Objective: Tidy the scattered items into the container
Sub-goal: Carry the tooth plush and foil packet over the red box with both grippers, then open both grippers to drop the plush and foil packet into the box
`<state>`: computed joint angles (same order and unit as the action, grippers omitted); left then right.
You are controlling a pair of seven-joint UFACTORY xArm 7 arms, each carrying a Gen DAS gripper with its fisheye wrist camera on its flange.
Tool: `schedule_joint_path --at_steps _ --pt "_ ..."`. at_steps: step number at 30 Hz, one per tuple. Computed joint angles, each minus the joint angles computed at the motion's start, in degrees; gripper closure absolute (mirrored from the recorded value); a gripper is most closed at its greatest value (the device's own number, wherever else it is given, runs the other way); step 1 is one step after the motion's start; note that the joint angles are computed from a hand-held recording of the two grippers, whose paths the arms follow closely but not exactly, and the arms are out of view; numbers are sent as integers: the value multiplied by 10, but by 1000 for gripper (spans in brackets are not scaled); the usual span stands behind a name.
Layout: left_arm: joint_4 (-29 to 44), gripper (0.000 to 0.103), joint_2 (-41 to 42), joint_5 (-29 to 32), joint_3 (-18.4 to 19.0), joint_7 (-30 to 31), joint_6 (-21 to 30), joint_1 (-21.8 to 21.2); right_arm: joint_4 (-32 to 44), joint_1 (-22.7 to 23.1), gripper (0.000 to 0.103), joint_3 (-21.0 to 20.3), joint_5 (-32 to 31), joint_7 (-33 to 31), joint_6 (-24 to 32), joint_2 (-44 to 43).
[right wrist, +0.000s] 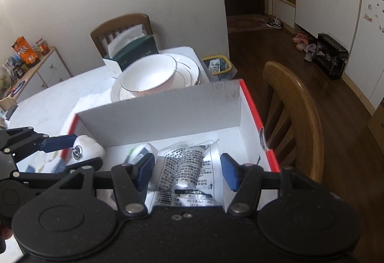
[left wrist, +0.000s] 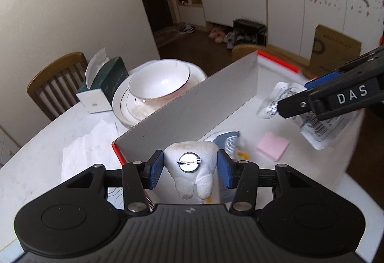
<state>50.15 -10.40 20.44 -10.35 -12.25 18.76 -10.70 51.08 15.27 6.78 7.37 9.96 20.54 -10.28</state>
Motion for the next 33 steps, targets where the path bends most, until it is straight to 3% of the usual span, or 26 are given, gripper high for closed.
schedule_joint_path --at_steps 6,9,23,33 --pt "42 56 48 84 -7 -53 28 9 20 -5 44 1 -16 -7 -2 41" --pt "61 56 67 90 2 -50 47 -4 32 -7 44 3 -30 -10 -1 59" --pt "106 56 120 70 30 -15 104 -41 59 -6 44 4 6 -75 22 97" --pt "126 55 139 63 36 10 123 -51 73 -6 44 6 -10 -80 50 112"
